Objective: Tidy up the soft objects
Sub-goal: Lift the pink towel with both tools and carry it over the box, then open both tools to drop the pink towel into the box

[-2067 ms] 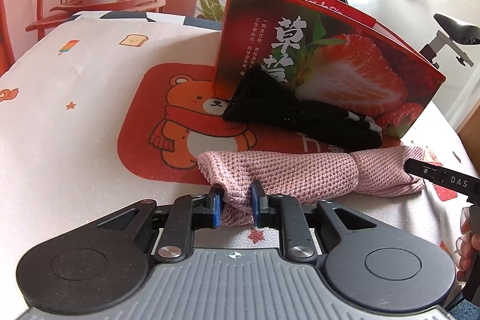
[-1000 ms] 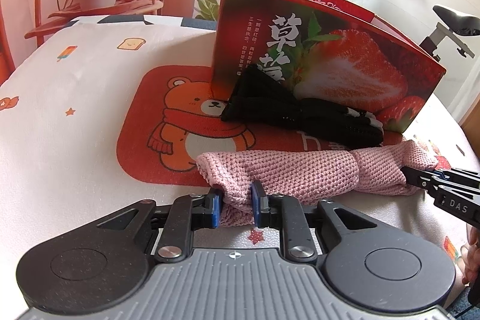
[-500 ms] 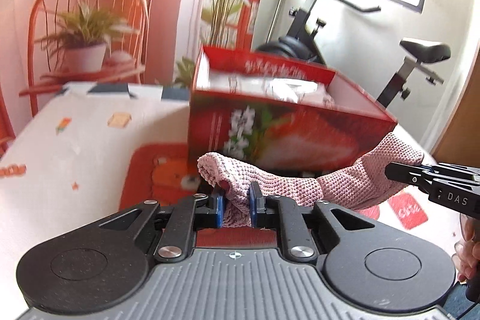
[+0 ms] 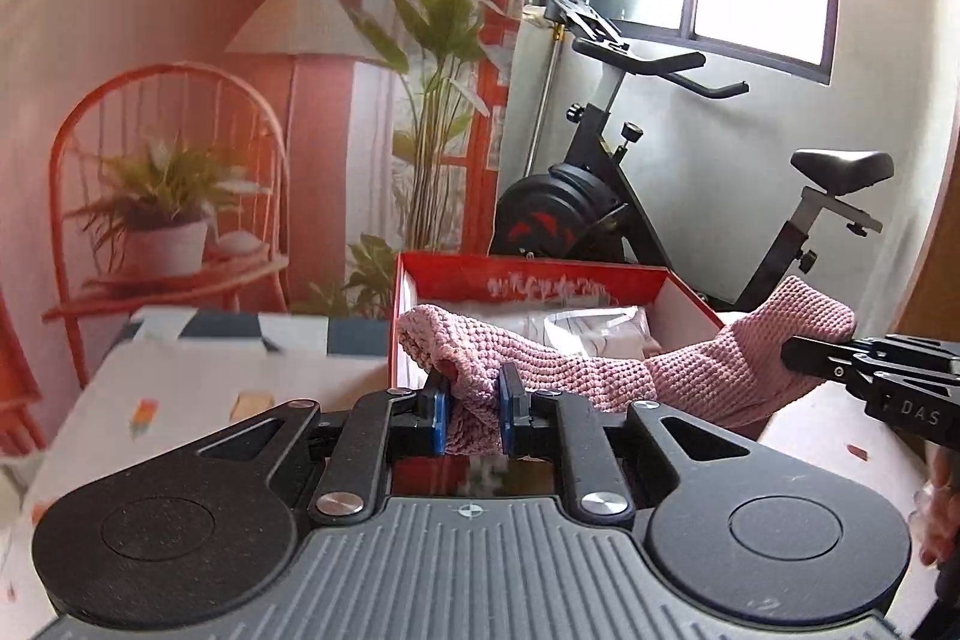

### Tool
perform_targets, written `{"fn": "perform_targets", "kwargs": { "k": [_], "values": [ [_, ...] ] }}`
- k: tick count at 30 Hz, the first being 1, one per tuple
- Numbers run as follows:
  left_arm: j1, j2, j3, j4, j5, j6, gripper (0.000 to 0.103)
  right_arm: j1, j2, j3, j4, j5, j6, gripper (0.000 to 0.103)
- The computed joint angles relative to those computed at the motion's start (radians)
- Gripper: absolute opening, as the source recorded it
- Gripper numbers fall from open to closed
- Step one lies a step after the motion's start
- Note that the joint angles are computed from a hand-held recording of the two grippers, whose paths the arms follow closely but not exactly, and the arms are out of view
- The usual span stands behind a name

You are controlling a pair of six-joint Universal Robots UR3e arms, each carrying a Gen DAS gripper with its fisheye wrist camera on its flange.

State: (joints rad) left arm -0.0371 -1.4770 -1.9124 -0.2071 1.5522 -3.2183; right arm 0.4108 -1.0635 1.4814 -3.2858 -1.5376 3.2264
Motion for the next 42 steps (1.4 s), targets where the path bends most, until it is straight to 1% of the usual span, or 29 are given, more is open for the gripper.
{"fn": "perform_targets", "kwargs": {
  "k": [6,8,12,15,18,23,25,29,32,33,34,35,36,37,38,39,40,41,42],
  "values": [
    [0.011,-0.198,0.313,-0.2,-0.039,0.019,0.017,-0.02,0.108,-0.273,0.214,-0.017,-0.032,0.011],
    [0.005,-0.256,0.392,-0.257,-0.034,0.029,0.017,-0.026,0.145,-0.355,0.294,-0.016,-0.04,0.011],
    [0.003,-0.334,0.485,-0.367,-0.044,0.037,0.017,-0.041,0.222,-0.526,0.487,0.007,-0.04,0.011],
    [0.01,-0.357,0.508,-0.44,-0.074,0.037,0.017,-0.045,0.277,-0.643,0.621,0.023,-0.026,0.011],
    [-0.01,-0.406,0.551,-0.465,-0.049,0.066,0.017,-0.046,0.33,-0.74,0.716,0.032,0.001,0.011],
    [-0.023,-0.469,0.613,-0.492,-0.046,0.086,0.017,-0.048,0.421,-0.893,0.853,0.034,0.068,0.011],
    [-0.023,-0.478,0.616,-0.489,-0.04,0.086,0.017,-0.046,0.444,-0.931,0.883,0.028,0.079,0.011],
    [-0.016,-0.483,0.611,-0.472,-0.05,0.09,0.019,-0.05,0.443,-0.904,0.864,0.021,0.099,0.011],
    [-0.005,-0.465,0.582,-0.442,-0.064,0.096,0.025,-0.048,0.412,-0.832,0.802,-0.003,0.077,0.012],
    [0.0,-0.456,0.573,-0.431,-0.078,0.094,0.03,-0.042,0.4,-0.801,0.768,-0.019,0.057,0.014],
    [0.01,-0.438,0.549,-0.414,-0.097,0.098,0.041,-0.037,0.386,-0.77,0.739,-0.038,0.038,0.016],
    [0.014,-0.431,0.539,-0.399,-0.105,0.102,0.048,-0.029,0.378,-0.752,0.719,-0.061,0.022,0.019],
    [0.014,-0.421,0.526,-0.382,-0.098,0.109,0.058,-0.021,0.364,-0.72,0.688,-0.086,0.01,0.021],
    [0.01,-0.413,0.513,-0.361,-0.082,0.115,0.064,-0.017,0.352,-0.692,0.66,-0.1,0.002,0.022],
    [0.006,-0.405,0.504,-0.348,-0.066,0.123,0.066,-0.01,0.342,-0.671,0.637,-0.123,-0.007,0.03],
    [0.004,-0.401,0.503,-0.345,-0.053,0.127,0.071,-0.004,0.334,-0.655,0.619,-0.142,-0.016,0.039],
    [0.0,-0.394,0.498,-0.338,-0.036,0.13,0.078,-0.002,0.323,-0.634,0.597,-0.153,-0.027,0.043],
    [-0.003,-0.389,0.497,-0.331,-0.021,0.13,0.081,-0.001,0.308,-0.607,0.568,-0.16,-0.039,0.049],
    [-0.006,-0.384,0.493,-0.315,-0.006,0.133,0.085,0.0,0.297,-0.587,0.545,-0.166,-0.048,0.053]
  ]
}}
